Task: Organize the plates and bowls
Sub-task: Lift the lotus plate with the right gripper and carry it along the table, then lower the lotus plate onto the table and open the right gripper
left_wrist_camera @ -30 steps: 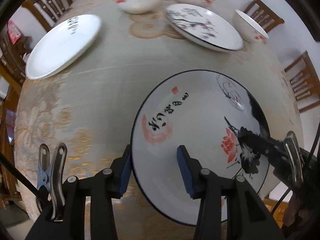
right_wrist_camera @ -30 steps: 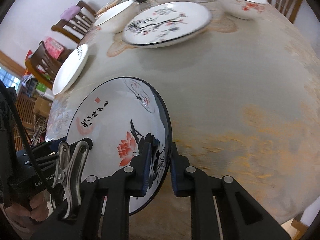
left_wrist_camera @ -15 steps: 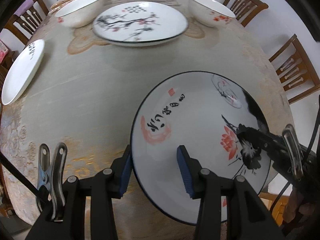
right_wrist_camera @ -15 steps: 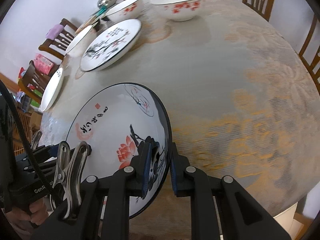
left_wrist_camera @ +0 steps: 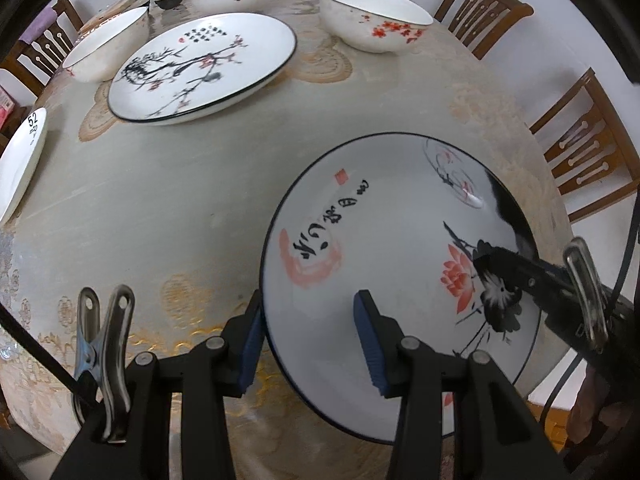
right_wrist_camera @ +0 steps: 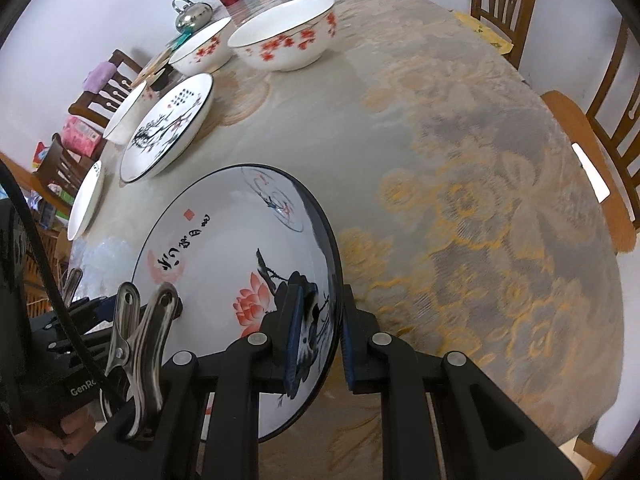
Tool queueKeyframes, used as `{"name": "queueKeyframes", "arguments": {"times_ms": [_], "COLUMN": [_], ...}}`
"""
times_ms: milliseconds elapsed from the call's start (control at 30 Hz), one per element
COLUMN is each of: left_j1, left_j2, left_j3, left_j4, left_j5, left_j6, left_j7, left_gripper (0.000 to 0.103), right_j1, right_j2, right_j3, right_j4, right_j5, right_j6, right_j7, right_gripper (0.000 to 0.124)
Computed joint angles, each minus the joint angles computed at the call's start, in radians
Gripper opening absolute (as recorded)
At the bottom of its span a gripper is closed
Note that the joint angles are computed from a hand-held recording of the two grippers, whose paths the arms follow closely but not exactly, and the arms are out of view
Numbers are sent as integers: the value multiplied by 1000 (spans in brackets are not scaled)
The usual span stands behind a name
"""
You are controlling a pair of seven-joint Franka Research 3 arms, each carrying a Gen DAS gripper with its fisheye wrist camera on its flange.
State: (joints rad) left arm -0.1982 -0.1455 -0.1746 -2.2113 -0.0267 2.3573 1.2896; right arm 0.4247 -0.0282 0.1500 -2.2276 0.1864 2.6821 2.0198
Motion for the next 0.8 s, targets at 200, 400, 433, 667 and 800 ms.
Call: {"name": "queueKeyframes", "arguments": {"times_ms": [200,400,433,667,800], "left_j1": [-4,-7,-7,-5,-2], "left_j2": [13,30,31,24,20], "left_j3": [-16,-21,-20,-22,-20], "left_j4": [14,25,26,30,34], "left_j5": [39,76,76,108,131], "left_j6": [6,15,17,9,3], "left_j7": [-61,-93,-95,-111,-120], "left_gripper": [46,46,46,46,47], "right_j1": [-10,-13,-13,-10,-12], "right_j2": [7,18,20,25,23], "right_j3": [-11,-12,-13,-10,-12], "right_j4": [4,13,14,24,34], "right_j5": [37,66,65,-5,-102], "right_j6": [-3,-6,-6,-11,-17], "right_j7": [-70,-108,-110,-77,-14], "right_gripper": [19,20,20,25,37]}}
